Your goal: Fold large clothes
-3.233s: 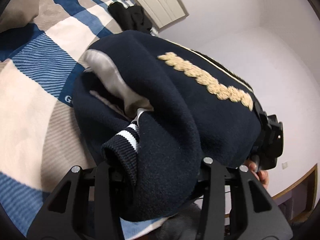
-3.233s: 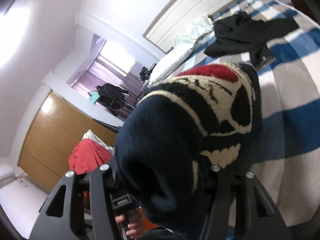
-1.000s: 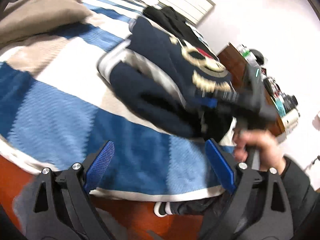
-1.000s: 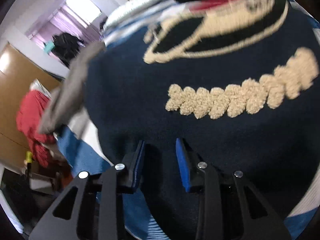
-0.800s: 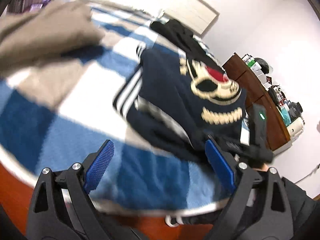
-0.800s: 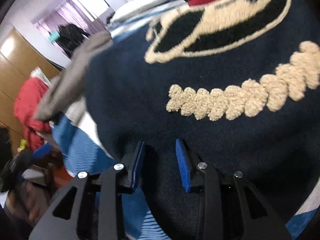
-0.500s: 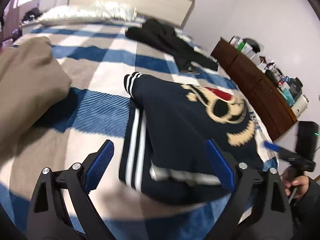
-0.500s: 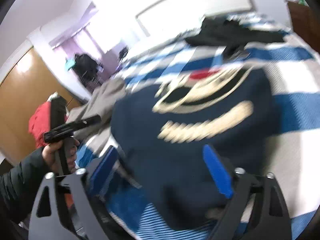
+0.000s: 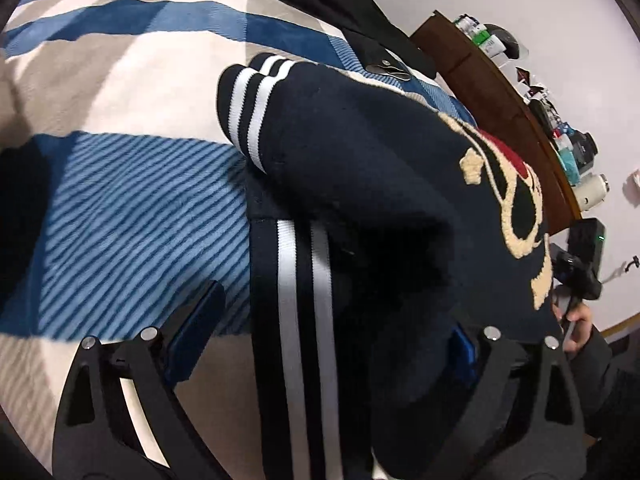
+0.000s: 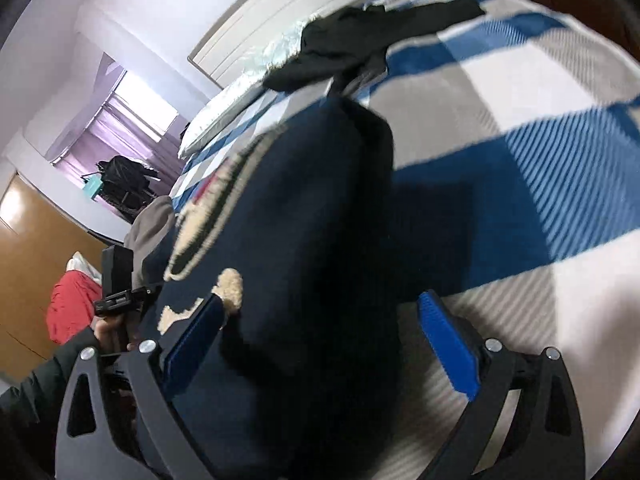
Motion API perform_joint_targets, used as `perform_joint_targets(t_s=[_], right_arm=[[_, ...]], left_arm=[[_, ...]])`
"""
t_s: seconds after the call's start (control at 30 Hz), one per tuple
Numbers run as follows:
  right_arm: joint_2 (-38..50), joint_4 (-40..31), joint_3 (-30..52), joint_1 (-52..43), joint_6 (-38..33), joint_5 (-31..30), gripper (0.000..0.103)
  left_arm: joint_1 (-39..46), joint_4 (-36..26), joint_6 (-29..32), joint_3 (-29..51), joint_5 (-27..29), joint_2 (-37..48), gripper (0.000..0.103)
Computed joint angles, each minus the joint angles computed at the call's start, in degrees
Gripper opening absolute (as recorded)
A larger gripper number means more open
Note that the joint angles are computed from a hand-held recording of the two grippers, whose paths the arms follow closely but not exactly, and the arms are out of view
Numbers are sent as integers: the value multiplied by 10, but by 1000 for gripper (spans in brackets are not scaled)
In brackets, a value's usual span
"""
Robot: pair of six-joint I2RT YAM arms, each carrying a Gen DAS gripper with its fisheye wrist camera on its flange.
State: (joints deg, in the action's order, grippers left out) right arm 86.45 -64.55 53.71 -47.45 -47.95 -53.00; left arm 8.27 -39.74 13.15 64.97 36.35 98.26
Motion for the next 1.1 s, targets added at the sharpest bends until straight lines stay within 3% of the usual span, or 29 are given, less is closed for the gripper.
perform_joint_targets(t_s=[0.27,0.4,0.47,0.5,0.53,0.67,0.83,0.9,0.93,0.97,1.1], right_arm=[[131,-68,31,46,-65,-5,99],[114,-39,18,95,-14,-2,99],[107,-29,15,110,5,-2,99],[108,-26,17,118,23,-7,99],[110,-29,19,119,28,-13,99],[101,-49,6,114,5,-40,92],[86,25,-14,142,86,-35,95],[74,20,-13,140,87,-39,82],[69,14,-14,131,78,-43,60],[63,6,-16,121,66,-54,51],[44,-48,-9,102,40,-69,44]], left_arm=[[22,30,33,-14,62,45,98],[29,53,30,-34,82,43,97],[31,61,28,-46,98,38,87],[36,55,33,-48,124,40,76],[42,32,51,-42,159,48,55],[41,41,39,-59,153,33,50],[45,74,6,-83,167,34,53],[47,94,-8,-101,169,17,47],[50,101,-10,-108,173,10,40],[51,111,-16,-120,175,-4,32],[63,120,-18,-145,193,-46,27]])
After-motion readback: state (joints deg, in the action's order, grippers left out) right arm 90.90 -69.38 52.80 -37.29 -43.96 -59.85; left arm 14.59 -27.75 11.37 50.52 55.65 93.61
